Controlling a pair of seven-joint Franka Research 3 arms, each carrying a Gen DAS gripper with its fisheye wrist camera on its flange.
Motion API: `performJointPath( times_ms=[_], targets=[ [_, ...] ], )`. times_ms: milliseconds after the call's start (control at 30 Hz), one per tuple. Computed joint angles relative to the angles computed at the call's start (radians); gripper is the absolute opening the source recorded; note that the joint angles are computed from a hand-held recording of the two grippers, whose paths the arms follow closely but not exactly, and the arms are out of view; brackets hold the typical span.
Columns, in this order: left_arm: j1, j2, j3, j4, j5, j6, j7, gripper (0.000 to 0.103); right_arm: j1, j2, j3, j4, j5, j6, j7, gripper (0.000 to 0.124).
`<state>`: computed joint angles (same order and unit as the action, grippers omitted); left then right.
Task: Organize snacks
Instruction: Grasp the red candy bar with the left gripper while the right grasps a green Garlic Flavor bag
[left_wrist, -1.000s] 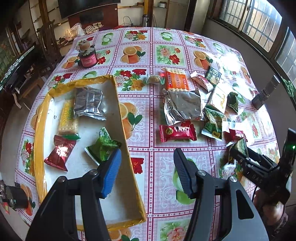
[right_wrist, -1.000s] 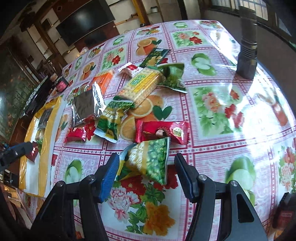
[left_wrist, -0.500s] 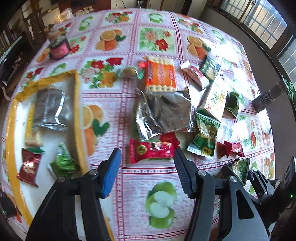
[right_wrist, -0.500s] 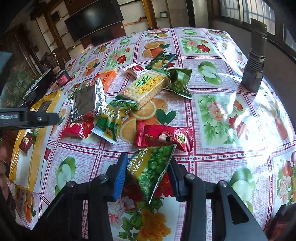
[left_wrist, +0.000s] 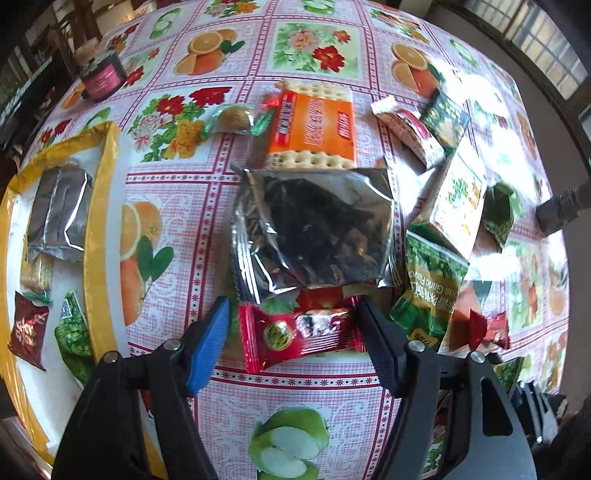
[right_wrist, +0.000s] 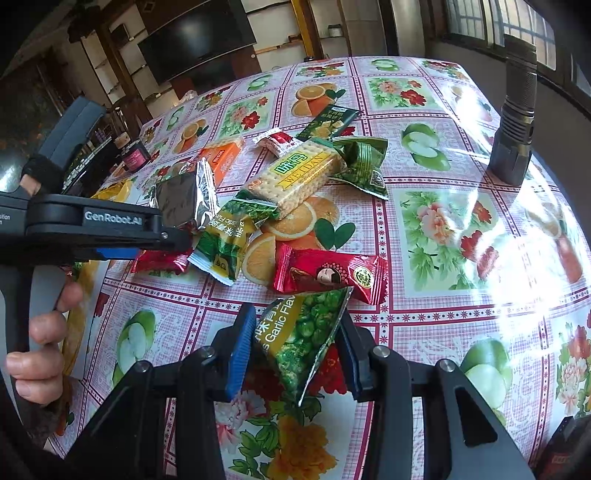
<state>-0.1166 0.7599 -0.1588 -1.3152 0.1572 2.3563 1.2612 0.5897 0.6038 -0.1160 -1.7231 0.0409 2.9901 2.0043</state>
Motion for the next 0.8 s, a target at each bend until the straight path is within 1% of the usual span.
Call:
performJointPath(
  times_ms=[100, 233, 300, 367, 467, 500, 533, 600, 733, 800],
  targets=[
    [-0.008, -0.011, 0.001, -0.025, 0.022, 0.008, 0.026, 0.077, -0.011, -0.002, 0.013, -0.004, 0.007, 0.006, -0.010, 0.043],
    [0.002, -0.032, -0.026, -0.056, 0.015, -0.009, 0.106, 0.078, -0.013, -0.003, 0.016, -0.006, 0.017, 0.010, -0.017, 0.043],
    [0.003, -0.043, -0.028, -0.078, 0.005, 0.020, 0.115, 0.070, -0.008, -0.003, 0.011, -0.007, 0.018, 0.011, -0.015, 0.043],
    [0.007, -0.040, -0.032, -0.077, -0.013, 0.035, 0.115, 0.070, -0.011, -0.004, 0.015, -0.008, 0.022, 0.013, -0.018, 0.043],
    [0.008, -0.035, -0.033, -0.067, -0.030, 0.033, 0.110, 0.069, -0.023, -0.006, 0.029, -0.011, 0.035, 0.015, -0.026, 0.043],
    [0.006, -0.016, -0.035, -0.029, -0.037, 0.020, 0.111, 0.065, -0.027, -0.007, 0.033, -0.012, 0.039, 0.017, -0.029, 0.043],
    [0.016, -0.013, -0.041, -0.023, -0.051, 0.021, 0.120, 0.064, -0.026, -0.007, 0.033, -0.013, 0.041, 0.017, -0.031, 0.043],
    [0.035, -0.001, -0.053, -0.006, -0.080, 0.023, 0.141, 0.058, -0.020, -0.008, 0.025, -0.016, 0.040, 0.019, -0.032, 0.042],
    [0.043, 0.002, -0.058, -0.003, -0.099, 0.033, 0.170, 0.051, -0.006, -0.011, 0.010, -0.026, 0.041, 0.032, -0.023, 0.040],
    [0.061, -0.020, -0.070, -0.047, -0.124, 0.061, 0.188, 0.047, 0.014, -0.013, -0.011, -0.032, 0.035, 0.037, -0.008, 0.039]
  ],
)
